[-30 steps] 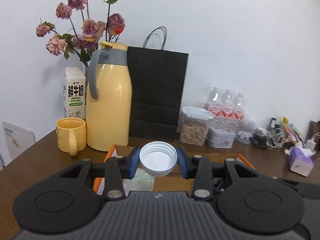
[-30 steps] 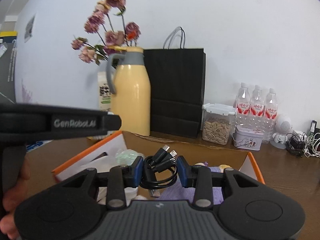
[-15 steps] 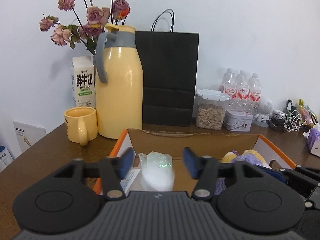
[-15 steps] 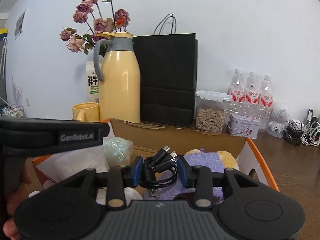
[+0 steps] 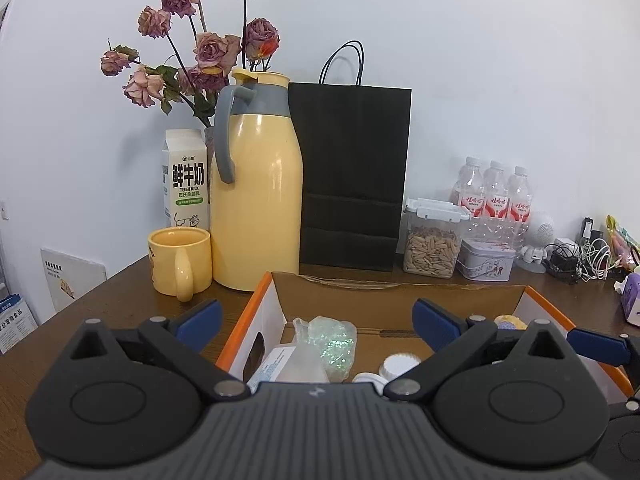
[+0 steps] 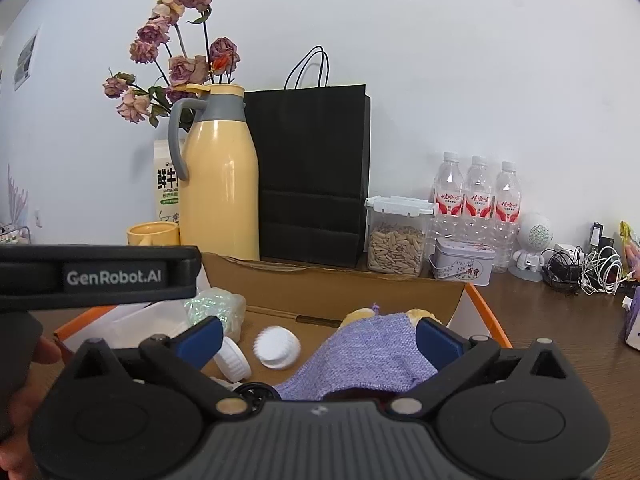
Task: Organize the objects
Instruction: 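Withdraw both tools from the box toward the remaining caps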
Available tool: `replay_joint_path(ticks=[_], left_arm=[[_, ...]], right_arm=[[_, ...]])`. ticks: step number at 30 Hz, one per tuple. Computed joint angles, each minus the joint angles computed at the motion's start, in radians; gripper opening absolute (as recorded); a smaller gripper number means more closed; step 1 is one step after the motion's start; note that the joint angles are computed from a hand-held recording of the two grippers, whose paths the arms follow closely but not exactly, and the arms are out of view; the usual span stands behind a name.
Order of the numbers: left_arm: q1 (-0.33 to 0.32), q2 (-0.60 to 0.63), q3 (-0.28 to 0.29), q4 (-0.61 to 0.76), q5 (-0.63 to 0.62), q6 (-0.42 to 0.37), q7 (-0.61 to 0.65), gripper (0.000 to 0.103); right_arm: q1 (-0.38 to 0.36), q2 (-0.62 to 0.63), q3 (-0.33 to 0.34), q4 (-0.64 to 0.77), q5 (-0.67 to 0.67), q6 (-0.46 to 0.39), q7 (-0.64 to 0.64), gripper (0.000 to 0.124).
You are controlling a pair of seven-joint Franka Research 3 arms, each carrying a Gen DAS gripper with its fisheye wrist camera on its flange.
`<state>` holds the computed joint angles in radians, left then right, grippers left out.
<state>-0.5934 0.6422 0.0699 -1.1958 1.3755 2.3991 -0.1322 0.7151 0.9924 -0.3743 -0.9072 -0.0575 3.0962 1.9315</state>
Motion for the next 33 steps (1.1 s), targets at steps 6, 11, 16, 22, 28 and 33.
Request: replay_joint_path(ticks=[6, 11, 16, 22, 28, 33], left_arm=[[-0.008, -0.031, 0.005, -0.042, 0.043, 0.002, -0.059, 0.103], [-0.001, -0.088, -0.006, -0.121, 0.131, 0.025, -0.142, 0.103], [0.021, -0.160, -0.045, -0.225, 0.213, 0.020, -0.203, 0.103], [0.069, -0.227, -0.104, -0.334, 0.247, 0.007, -0.229, 0.103], [0.110, -0.291, -0.149, -0.452, 0.264, -0.018, -0.259, 0.103], [0.155, -0.328, -0.182, -0.521, 0.190, -0.015, -0.244, 0.103]], right_arm=[[0.031, -0.025, -0.047, -0.056, 0.007, 0.031, 0.024, 0.103], [0.086, -0.072, -0.112, -0.167, 0.051, 0.105, 0.017, 0.103], [0.143, -0.145, -0.146, -0.321, 0.106, 0.198, -0.041, 0.103], [0.196, -0.226, -0.164, -0.488, 0.174, 0.283, -0.127, 0.103], [0.217, -0.288, -0.153, -0.605, 0.242, 0.325, -0.205, 0.103], [0.232, -0.323, -0.147, -0.676, 0.301, 0.324, -0.273, 0.103]])
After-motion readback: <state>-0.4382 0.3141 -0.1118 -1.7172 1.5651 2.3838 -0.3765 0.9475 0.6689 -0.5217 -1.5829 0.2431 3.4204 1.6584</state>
